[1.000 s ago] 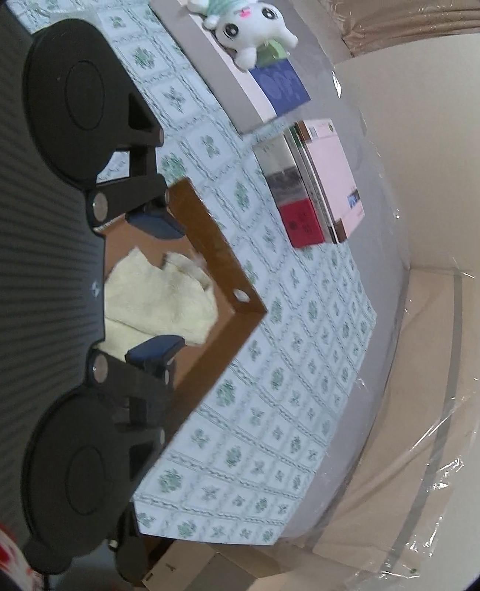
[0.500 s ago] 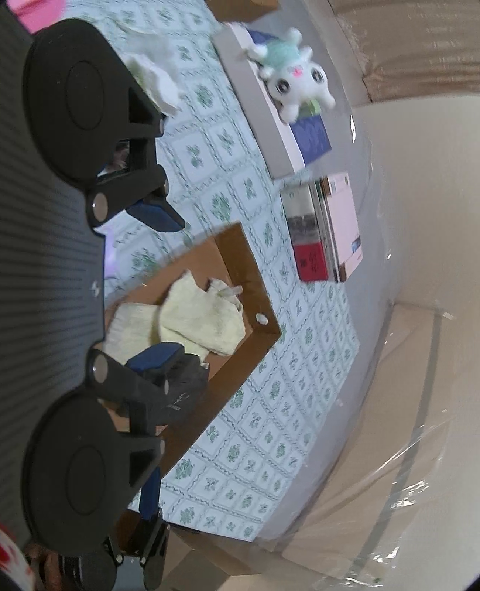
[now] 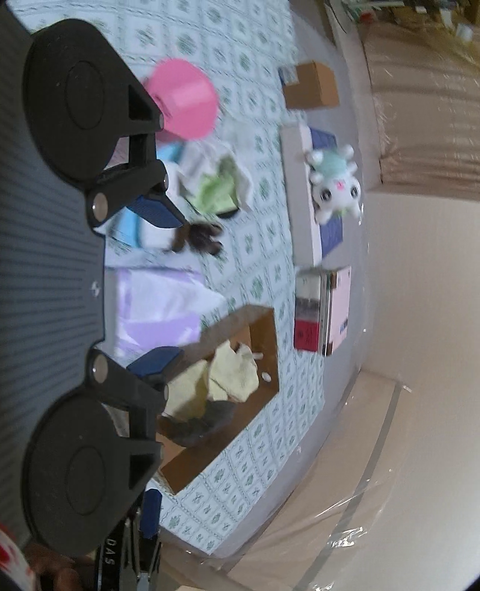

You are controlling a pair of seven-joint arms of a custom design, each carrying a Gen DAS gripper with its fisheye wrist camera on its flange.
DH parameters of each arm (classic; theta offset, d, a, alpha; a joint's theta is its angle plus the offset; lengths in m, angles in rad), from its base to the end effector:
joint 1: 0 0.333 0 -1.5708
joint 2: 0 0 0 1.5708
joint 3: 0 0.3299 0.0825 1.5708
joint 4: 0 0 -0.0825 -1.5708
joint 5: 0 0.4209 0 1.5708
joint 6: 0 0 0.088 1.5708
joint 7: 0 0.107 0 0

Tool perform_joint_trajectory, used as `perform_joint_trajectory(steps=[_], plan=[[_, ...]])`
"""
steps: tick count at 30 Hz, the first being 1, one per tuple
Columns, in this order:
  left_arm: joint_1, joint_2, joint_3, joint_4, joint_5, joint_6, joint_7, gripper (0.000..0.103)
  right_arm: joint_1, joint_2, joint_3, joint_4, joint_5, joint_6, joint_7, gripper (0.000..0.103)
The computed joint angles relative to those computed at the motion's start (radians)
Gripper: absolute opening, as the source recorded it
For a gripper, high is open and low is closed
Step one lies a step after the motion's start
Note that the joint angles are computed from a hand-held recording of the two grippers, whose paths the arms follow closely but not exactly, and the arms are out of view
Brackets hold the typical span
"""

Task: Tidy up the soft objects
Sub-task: 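Withdraw both grippers from the box back toward the remaining cloths, then lower the right gripper onto the white napkin with pink print and grasp it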

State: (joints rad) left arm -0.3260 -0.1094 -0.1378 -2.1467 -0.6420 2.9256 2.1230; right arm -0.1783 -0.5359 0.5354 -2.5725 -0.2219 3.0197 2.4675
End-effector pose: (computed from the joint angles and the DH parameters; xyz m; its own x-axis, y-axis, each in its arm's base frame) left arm 0.5452 -0.2335 0.5438 -0.4921 -0.8616 0.1246 -0.5704 0.2110 -0.7938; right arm 0.4268 0.1981 0.5155 -0.1236 -0.9559 -0.2665 -0.5652 0.2885 -0.7729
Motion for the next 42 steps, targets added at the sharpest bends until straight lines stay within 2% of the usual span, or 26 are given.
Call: perform_joint_trajectory(steps=[3, 7, 14, 24, 28, 31, 33, 35, 39, 42], plan=[[0.003, -0.055, 0.014, -0.073, 0.018, 0.033, -0.009, 0.070, 0.008, -0.002, 0.024, 0.013, -0.006, -0.018, 0.012, 0.068], [-0.031, -0.106, 0.067, -0.144, 0.024, 0.058, -0.016, 0.070, 0.020, 0.015, 0.046, 0.039, -0.031, -0.034, 0.026, 0.068], [-0.069, -0.150, 0.137, -0.225, 0.090, 0.103, -0.058, 0.070, 0.044, 0.074, 0.053, 0.081, -0.083, -0.037, 0.058, 0.068], [-0.072, -0.187, 0.199, -0.277, 0.239, 0.120, -0.156, 0.070, 0.034, 0.168, 0.063, 0.138, -0.187, 0.021, 0.092, 0.068], [-0.106, -0.180, 0.250, -0.258, 0.235, 0.099, -0.125, 0.070, 0.022, 0.216, 0.068, 0.172, -0.234, 0.041, 0.087, 0.068], [-0.158, -0.161, 0.302, -0.232, 0.166, 0.085, -0.028, 0.070, 0.011, 0.252, 0.067, 0.199, -0.284, 0.057, 0.078, 0.068], [-0.194, -0.142, 0.333, -0.213, 0.084, 0.077, 0.064, 0.070, 0.023, 0.292, 0.045, 0.228, -0.317, 0.058, 0.049, 0.068], [-0.198, -0.117, 0.336, -0.194, 0.031, 0.070, 0.121, 0.070, 0.057, 0.344, 0.004, 0.268, -0.348, 0.050, 0.002, 0.068], [-0.162, -0.051, 0.294, -0.167, -0.014, 0.103, 0.161, 0.070, 0.129, 0.429, -0.082, 0.333, -0.372, 0.055, -0.105, 0.068], [-0.131, -0.007, 0.256, -0.147, -0.041, 0.124, 0.167, 0.070, 0.201, 0.496, -0.148, 0.389, -0.301, 0.039, -0.283, 0.068]])
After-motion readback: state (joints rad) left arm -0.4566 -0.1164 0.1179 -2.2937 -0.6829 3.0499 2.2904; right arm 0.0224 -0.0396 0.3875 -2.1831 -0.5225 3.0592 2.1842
